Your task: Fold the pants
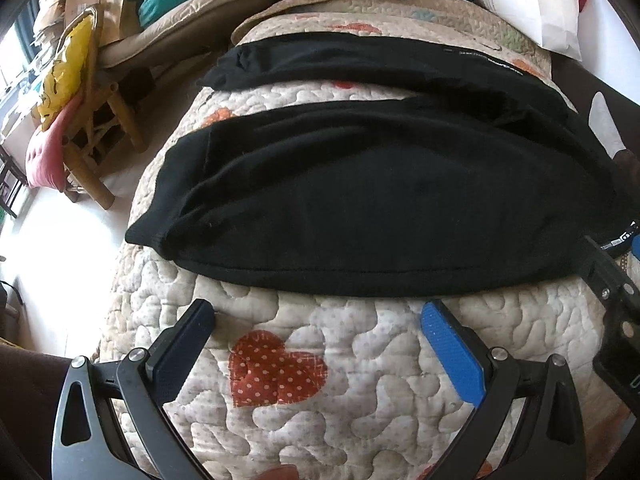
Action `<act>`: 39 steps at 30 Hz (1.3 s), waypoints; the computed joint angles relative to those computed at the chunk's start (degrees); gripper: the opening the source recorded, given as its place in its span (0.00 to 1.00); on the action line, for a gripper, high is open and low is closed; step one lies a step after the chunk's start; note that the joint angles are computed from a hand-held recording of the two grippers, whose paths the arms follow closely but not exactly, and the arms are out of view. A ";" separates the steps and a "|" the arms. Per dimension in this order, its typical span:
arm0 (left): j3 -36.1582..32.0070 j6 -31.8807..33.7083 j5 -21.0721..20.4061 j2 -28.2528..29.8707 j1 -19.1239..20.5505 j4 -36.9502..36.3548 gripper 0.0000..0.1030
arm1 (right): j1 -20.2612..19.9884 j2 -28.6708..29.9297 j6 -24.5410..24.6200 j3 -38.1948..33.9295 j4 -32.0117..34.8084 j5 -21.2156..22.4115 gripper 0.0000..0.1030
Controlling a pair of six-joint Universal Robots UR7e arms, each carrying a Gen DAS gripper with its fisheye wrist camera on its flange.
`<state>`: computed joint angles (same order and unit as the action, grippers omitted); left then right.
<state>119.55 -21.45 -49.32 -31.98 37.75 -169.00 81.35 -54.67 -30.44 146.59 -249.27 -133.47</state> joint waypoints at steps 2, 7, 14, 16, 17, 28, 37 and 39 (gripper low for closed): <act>-0.10 0.06 -0.18 0.04 0.24 0.04 1.00 | 0.19 0.08 0.13 -0.19 0.23 -0.24 0.99; -0.20 0.19 -0.28 0.07 0.45 0.15 1.00 | 0.23 0.16 0.20 -0.14 0.07 -0.30 0.99; -0.12 0.33 -1.23 0.12 1.08 -0.85 1.00 | 0.12 0.00 0.04 -0.08 0.16 -0.18 0.99; 0.07 0.63 -0.94 0.40 1.00 -1.68 1.00 | 0.20 0.04 0.00 -0.06 0.13 -0.24 0.99; 0.31 0.89 -0.92 0.43 1.02 -2.24 1.00 | 0.25 0.04 -0.04 -0.01 0.09 -0.27 0.99; 1.12 1.65 -1.12 0.01 0.85 -3.30 1.00 | 0.46 0.17 0.06 -0.08 0.03 -0.44 0.99; 2.56 1.79 0.81 -1.55 -0.42 -8.35 1.00 | 1.23 0.37 0.77 0.11 0.24 -1.10 0.99; 3.21 3.20 1.48 -1.53 -1.04 -11.55 1.00 | 1.02 0.07 0.74 0.18 0.54 -0.97 0.99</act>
<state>122.76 -18.25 -47.84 -33.51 36.71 -180.55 82.37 -54.59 -29.70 146.77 -248.73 -134.44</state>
